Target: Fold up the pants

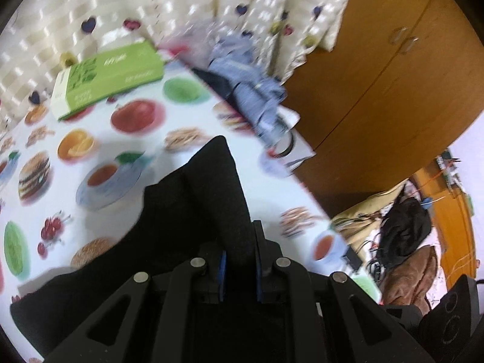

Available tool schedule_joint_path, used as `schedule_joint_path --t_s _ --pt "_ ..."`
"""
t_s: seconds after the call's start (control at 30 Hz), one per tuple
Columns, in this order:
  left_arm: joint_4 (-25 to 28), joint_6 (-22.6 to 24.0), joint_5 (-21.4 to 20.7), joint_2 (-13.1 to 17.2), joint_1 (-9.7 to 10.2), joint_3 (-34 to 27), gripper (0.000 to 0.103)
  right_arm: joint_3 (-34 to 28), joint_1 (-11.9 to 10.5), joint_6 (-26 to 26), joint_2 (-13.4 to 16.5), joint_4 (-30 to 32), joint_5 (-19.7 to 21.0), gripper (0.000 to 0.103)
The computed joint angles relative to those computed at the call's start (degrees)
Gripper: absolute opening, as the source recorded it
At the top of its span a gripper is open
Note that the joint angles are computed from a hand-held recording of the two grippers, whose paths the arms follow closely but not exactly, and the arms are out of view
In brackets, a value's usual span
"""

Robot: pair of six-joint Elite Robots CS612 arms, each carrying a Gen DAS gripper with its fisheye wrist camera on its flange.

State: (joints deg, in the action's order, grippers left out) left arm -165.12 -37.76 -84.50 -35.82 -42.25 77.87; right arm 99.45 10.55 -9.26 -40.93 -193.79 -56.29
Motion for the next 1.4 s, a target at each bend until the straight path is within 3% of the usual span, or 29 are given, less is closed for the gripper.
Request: schedule_joint_path --t_s 0.33,0.8,1.1,1.4 --pt "-9.56 0.35 2.52 -4.66 -0.02 8.05 0.015 -0.09 2.42 -4.61 -1.21 -0.26 2.93 0.011" --pt "-23.41 -4.01 5.30 -9.07 1.46 21.29 0.015 -3.25 7.41 -10.02 -0.03 6.24 6.71 0.011" --pt "-31.16 -8.72 5.34 -8.82 3.06 28.27 0.015 -5.59 10.11 -14.50 2.00 12.46 7.43 0.011" --pt "-35.28 -11.15 3.08 -6.01 4.62 30.95 0.015 -7.66 11.78 -17.48 3.98 18.53 5.51 0.011"
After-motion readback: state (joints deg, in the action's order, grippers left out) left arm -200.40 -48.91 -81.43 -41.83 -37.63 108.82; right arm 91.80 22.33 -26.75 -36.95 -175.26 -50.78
